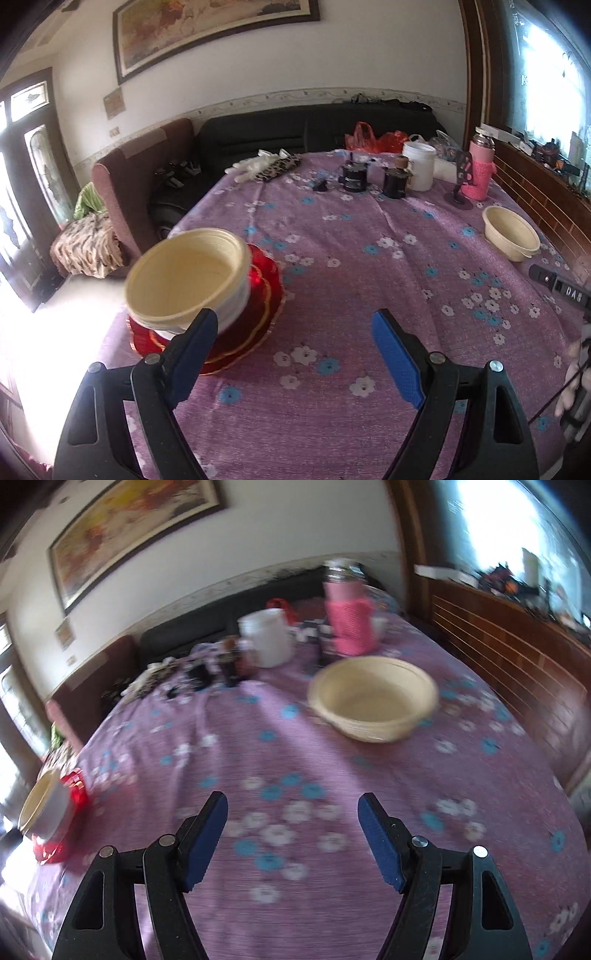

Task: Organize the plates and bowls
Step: 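Withdraw the right tool from the stack, then reach the right tool to the small cream bowl and grasp its rim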

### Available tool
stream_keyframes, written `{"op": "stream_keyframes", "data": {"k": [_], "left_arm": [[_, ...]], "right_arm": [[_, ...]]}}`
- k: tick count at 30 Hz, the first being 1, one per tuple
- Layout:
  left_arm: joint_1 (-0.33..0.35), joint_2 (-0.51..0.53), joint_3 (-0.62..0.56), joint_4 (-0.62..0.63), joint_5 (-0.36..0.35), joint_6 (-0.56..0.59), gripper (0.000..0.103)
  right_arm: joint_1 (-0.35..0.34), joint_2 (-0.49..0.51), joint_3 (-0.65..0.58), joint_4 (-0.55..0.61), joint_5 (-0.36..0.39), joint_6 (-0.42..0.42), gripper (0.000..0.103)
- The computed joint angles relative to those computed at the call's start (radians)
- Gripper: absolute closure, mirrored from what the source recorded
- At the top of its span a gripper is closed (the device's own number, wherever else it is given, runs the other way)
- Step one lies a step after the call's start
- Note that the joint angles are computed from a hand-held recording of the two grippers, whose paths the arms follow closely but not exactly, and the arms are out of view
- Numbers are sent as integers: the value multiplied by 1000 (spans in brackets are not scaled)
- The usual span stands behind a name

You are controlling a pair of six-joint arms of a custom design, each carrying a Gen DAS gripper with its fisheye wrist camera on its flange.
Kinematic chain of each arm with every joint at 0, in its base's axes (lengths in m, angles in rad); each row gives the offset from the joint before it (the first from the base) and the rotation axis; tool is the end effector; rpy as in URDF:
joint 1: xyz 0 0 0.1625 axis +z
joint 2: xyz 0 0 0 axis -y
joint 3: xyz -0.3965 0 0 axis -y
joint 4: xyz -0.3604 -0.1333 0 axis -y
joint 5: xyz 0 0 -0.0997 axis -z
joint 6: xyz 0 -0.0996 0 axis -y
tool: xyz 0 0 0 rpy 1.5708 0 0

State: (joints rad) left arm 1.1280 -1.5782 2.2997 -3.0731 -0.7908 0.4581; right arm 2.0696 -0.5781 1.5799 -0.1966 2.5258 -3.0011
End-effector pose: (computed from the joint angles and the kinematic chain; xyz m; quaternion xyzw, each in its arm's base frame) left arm 0.0174 -0.4380 0.3408 0.2421 0.8330 -0.3493 0.3543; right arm 0.2821 -0.4091 -0.0350 -0.0221 -0.8413 0.4489 0.3005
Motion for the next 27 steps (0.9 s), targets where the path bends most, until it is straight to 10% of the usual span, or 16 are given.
{"op": "stream_keyframes", "data": {"k": [6, 17, 27], "left_arm": [[21, 18, -30, 137, -65, -95, 18], [-33, 64, -107, 272, -111, -158, 18], [-42, 427, -428, 427, -301, -299, 21]], "right_arm": [[-105, -175, 155, -80, 9, 65, 26], [-281, -240, 84, -68, -140, 186, 28], [-346, -243, 95, -56, -260, 149, 47]]}}
